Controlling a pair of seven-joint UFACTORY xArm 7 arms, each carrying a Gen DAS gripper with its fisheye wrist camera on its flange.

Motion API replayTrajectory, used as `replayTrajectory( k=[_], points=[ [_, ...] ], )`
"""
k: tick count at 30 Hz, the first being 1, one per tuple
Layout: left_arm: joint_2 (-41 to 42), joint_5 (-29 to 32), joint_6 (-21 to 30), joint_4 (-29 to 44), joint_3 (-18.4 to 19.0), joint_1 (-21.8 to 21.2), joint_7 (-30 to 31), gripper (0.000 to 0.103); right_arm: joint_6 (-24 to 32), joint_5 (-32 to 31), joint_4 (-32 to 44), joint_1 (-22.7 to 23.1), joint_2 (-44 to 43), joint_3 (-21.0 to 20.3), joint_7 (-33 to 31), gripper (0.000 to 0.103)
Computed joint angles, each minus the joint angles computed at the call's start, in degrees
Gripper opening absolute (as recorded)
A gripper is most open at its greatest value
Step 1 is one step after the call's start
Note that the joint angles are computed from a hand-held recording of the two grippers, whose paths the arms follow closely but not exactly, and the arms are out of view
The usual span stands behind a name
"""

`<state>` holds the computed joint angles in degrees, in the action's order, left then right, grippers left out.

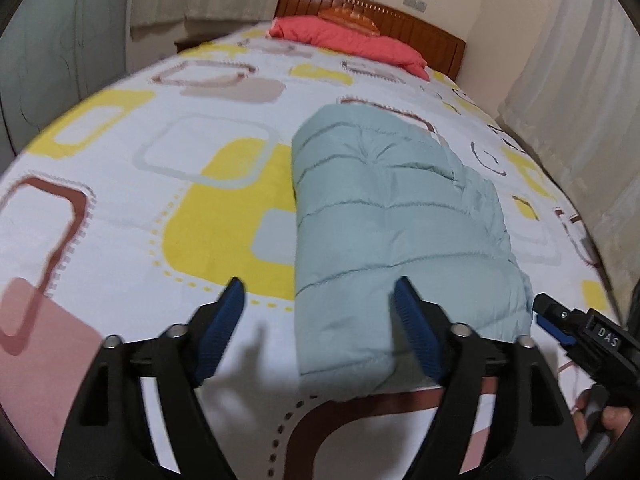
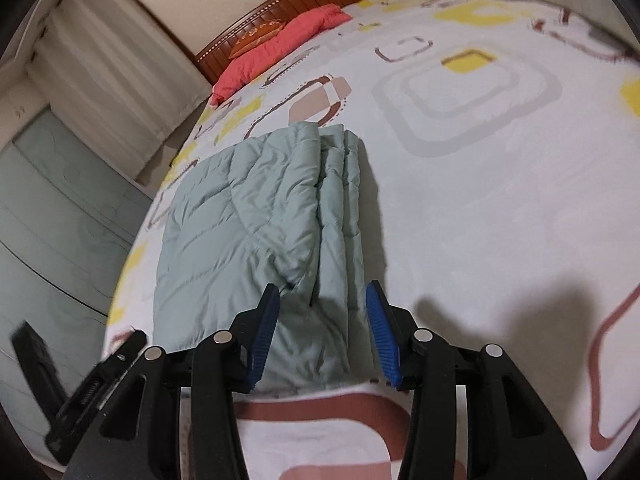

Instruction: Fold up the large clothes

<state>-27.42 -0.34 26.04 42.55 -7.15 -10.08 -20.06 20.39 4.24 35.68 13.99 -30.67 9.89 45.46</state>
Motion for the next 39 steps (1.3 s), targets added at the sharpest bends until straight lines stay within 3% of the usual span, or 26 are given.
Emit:
replayTrajectory(
  k=[3, 4, 5, 6, 10, 16, 30, 39],
  points=[
    [-2.86, 4.29, 0.03, -1.12, -3.22, 2.77, -3.02, 0.085, 3.11, -4.61, 1.64, -3.2, -0.52, 4.17, 2.72, 0.048],
    [-3.74, 5.45, 0.42, -1.27, -4.06, 3.38, -3.96, 0.088, 4.19, -6.07, 2.09, -3.77, -0.86, 5.26, 3.53, 0.054],
    [-4.56, 6.37, 0.5, -1.56, -4.56, 3.76, -4.65, 0.089, 4.87, -7.39, 2.61, -4.35, -0.79, 6.19, 4.46, 0.068],
    [-5.14, 7.0, 0.43, -1.89, -4.57, 3.91, -4.86, 0.09, 5.97, -9.8, 2.98, -5.74, -1.65, 8.2, 6.29, 0.071],
    [-7.84, 9.26, 1.16, -2.55, -5.71, 4.6, -6.4, 0.092, 8.77, -16.05, 4.81, -7.27, -2.56, 11.49, 9.53, 0.07],
    [-11.61, 10.18, 2.79, -3.07, -6.13, 4.38, -7.61, 0.093, 12.52, -20.77, 6.22, -6.76, -5.69, 13.16, 12.1, 0.071],
    [-17.69, 10.92, 6.33, -2.94, -7.79, 5.23, -8.84, 0.1, 16.34, -22.74, 8.22, -5.4, -9.24, 14.76, 13.29, 0.075],
    [-18.38, 9.92, 7.09, -3.41, -6.71, 4.07, -8.4, 0.101, 16.23, -23.03, 8.15, -5.35, -9.58, 15.17, 13.53, 0.075]
  ],
)
